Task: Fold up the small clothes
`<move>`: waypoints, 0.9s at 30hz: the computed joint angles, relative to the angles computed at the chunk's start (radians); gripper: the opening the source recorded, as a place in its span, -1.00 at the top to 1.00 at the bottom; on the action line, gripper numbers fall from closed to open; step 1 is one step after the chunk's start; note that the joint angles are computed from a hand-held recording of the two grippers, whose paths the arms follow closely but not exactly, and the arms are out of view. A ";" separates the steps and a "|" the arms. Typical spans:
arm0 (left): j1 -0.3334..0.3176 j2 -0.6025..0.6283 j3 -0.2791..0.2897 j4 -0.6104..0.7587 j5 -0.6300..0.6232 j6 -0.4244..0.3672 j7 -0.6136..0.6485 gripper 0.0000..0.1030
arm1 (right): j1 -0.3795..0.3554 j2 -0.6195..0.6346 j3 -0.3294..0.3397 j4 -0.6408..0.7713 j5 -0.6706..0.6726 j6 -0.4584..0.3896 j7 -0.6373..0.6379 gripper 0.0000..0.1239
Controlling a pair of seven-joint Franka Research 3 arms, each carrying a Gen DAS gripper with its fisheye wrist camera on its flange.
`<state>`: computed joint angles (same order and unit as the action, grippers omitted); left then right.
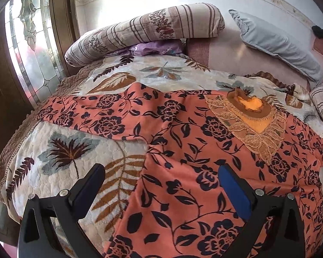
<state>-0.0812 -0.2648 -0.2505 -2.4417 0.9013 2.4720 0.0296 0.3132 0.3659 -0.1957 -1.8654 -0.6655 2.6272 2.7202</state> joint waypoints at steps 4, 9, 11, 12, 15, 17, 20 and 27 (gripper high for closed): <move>0.025 0.040 0.037 -0.007 -0.032 0.049 -0.006 -1.00 | 0.001 0.001 -0.001 0.001 -0.001 -0.002 0.001 -0.66; 0.022 0.103 0.047 0.017 -0.066 0.089 0.032 -1.00 | 0.002 0.000 -0.002 -0.001 -0.003 0.000 0.004 -0.66; 0.015 0.125 0.049 0.028 -0.095 0.102 0.044 -1.00 | 0.001 -0.001 -0.002 -0.002 -0.002 0.001 0.003 -0.66; 0.012 0.132 0.047 0.033 -0.094 0.100 0.046 -1.00 | 0.001 -0.001 -0.001 -0.002 -0.002 0.001 0.003 -0.66; -0.006 0.145 0.039 0.053 -0.093 0.060 0.083 -1.00 | 0.001 -0.002 -0.002 -0.003 -0.003 0.002 0.004 -0.66; -0.013 0.136 0.042 0.050 -0.100 0.046 0.102 -1.00 | 0.001 -0.003 -0.002 -0.004 -0.004 0.001 0.005 -0.66; -0.008 0.099 0.043 0.023 -0.079 0.062 0.076 -1.00 | 0.000 -0.004 -0.001 -0.006 -0.006 0.002 0.006 -0.66; 0.018 -0.049 0.029 -0.077 -0.080 0.126 0.035 -1.00 | 0.000 -0.004 -0.001 -0.005 -0.008 0.001 0.007 -0.66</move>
